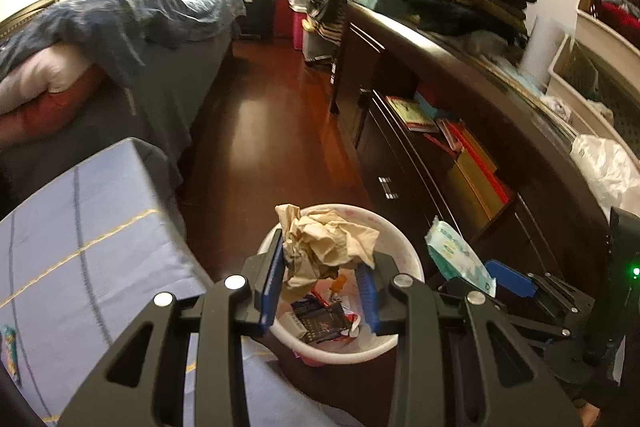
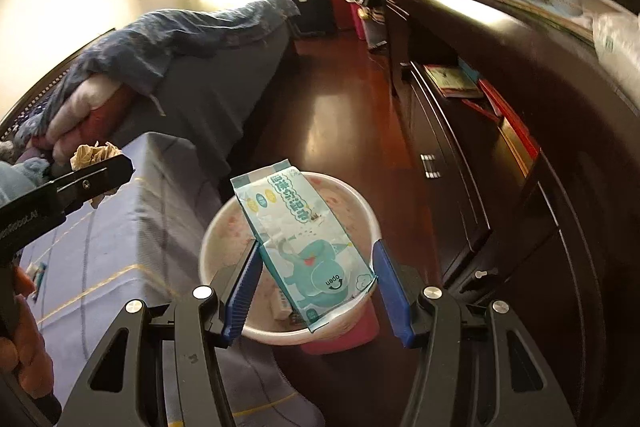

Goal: Collect trash
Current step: 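Carry both items over the wastebasket and open both tools, then move both open tools back over the table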

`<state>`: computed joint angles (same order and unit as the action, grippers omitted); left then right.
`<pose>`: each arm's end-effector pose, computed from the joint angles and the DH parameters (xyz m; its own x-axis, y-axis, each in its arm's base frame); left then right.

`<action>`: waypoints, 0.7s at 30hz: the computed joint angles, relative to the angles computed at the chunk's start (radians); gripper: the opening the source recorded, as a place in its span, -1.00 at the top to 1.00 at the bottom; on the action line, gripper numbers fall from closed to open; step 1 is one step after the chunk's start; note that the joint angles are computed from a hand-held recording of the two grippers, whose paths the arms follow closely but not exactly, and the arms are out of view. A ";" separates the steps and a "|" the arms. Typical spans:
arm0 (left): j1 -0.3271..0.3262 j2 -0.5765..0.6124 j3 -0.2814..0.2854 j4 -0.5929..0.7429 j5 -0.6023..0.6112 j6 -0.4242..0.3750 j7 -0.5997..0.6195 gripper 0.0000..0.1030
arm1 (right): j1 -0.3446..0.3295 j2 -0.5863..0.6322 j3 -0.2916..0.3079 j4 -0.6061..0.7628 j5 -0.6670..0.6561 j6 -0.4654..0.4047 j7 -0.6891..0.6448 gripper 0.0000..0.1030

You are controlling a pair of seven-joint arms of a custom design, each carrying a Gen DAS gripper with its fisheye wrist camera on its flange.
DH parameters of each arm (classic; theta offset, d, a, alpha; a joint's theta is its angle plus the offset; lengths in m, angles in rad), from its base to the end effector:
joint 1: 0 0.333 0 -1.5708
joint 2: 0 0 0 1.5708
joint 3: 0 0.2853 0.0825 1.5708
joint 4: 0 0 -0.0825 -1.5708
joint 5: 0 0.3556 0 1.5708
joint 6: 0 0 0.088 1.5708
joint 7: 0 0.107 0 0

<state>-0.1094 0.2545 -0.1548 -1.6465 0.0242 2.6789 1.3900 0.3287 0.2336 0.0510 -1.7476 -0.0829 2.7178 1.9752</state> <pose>0.6320 -0.1602 0.5384 -0.1359 -0.9805 0.1422 -0.7242 0.0003 -0.6896 0.5965 0.2381 0.5052 0.1064 -0.9730 -0.2046 -0.7657 0.0511 -0.6412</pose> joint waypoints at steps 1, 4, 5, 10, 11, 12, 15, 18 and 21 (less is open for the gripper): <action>-0.001 0.021 -0.003 0.023 -0.004 -0.011 0.006 0.34 | -0.001 0.012 -0.002 0.011 0.001 -0.007 0.002 -0.11; -0.010 0.096 -0.005 0.104 -0.002 -0.051 0.015 0.32 | -0.001 0.049 -0.007 0.043 -0.001 -0.021 0.008 -0.11; -0.014 0.119 -0.003 0.131 0.002 -0.066 0.014 0.32 | -0.001 0.067 -0.008 0.061 -0.001 -0.027 0.007 -0.11; -0.020 0.207 -0.004 0.238 -0.005 -0.123 0.013 0.19 | 0.015 0.134 -0.022 0.134 -0.026 -0.051 0.013 -0.12; -0.015 0.228 -0.010 0.266 -0.017 -0.141 0.023 0.08 | 0.019 0.144 -0.026 0.146 -0.034 -0.054 0.017 -0.13; -0.014 0.245 -0.010 0.290 -0.022 -0.155 0.024 0.04 | 0.024 0.157 -0.031 0.163 -0.044 -0.061 0.022 -0.14; -0.014 0.272 -0.003 0.320 -0.025 -0.166 0.016 -0.10 | 0.032 0.189 -0.038 0.203 -0.060 -0.077 0.026 -0.22; -0.004 0.273 -0.002 0.317 -0.039 -0.152 0.006 -0.30 | 0.042 0.209 -0.048 0.230 -0.078 -0.099 0.038 -0.25; 0.012 0.269 -0.013 0.314 -0.063 -0.135 0.017 -0.51 | 0.053 0.213 -0.058 0.234 -0.104 -0.106 0.052 -0.33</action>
<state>-0.0969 0.5236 -0.1682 -1.3328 -0.0384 2.5440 1.4075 0.3812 0.4463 -0.0068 -1.5132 -0.1868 2.6123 2.0277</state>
